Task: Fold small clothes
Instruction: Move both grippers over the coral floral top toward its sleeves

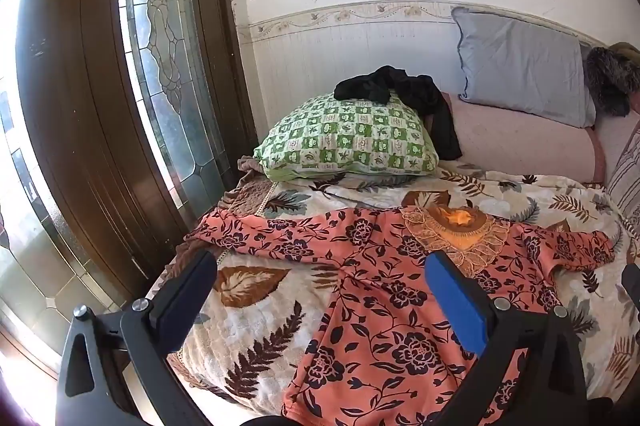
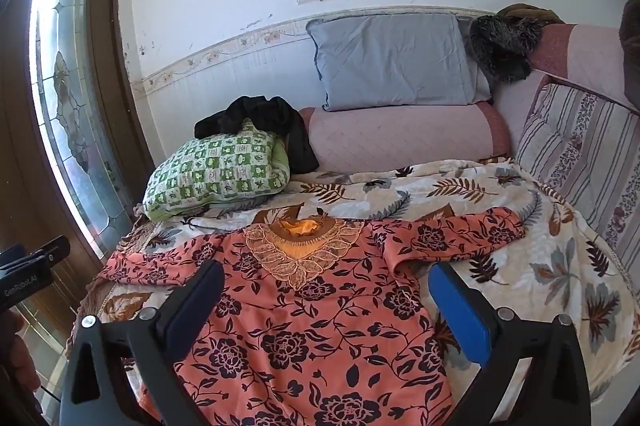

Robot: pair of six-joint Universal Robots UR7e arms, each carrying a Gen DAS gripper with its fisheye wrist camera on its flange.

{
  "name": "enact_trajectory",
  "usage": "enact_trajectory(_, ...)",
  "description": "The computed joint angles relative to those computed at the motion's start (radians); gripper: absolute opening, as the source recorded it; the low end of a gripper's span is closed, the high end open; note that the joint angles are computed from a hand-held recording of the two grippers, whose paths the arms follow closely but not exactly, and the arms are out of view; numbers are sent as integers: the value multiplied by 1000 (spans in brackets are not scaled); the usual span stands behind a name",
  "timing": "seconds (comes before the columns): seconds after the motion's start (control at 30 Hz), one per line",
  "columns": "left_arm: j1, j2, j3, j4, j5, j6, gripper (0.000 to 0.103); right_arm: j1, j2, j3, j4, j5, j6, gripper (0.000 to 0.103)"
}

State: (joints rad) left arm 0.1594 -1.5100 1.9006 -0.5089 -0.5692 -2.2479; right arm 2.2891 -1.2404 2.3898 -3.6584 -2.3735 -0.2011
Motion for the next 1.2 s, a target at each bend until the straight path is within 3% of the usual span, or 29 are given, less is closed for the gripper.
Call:
enact_trajectory(0.2, 12, 8, -4, -3, 3, -3, 103, -6, 37, -36, -4, 12, -31, 103)
enact_trajectory(0.63, 85, 30, 5, -127, 54, 109, 103, -45, 85, -51, -43, 24, -73, 103)
enact_trajectory(1.0, 192, 91, -12, -235, 160, 204, 103, -148, 144, -108, -93, 60, -137, 103)
enact_trajectory(1.2, 270, 119, 2, -392, 224, 314, 103, -238, 177, -130, -126, 106, -153, 103)
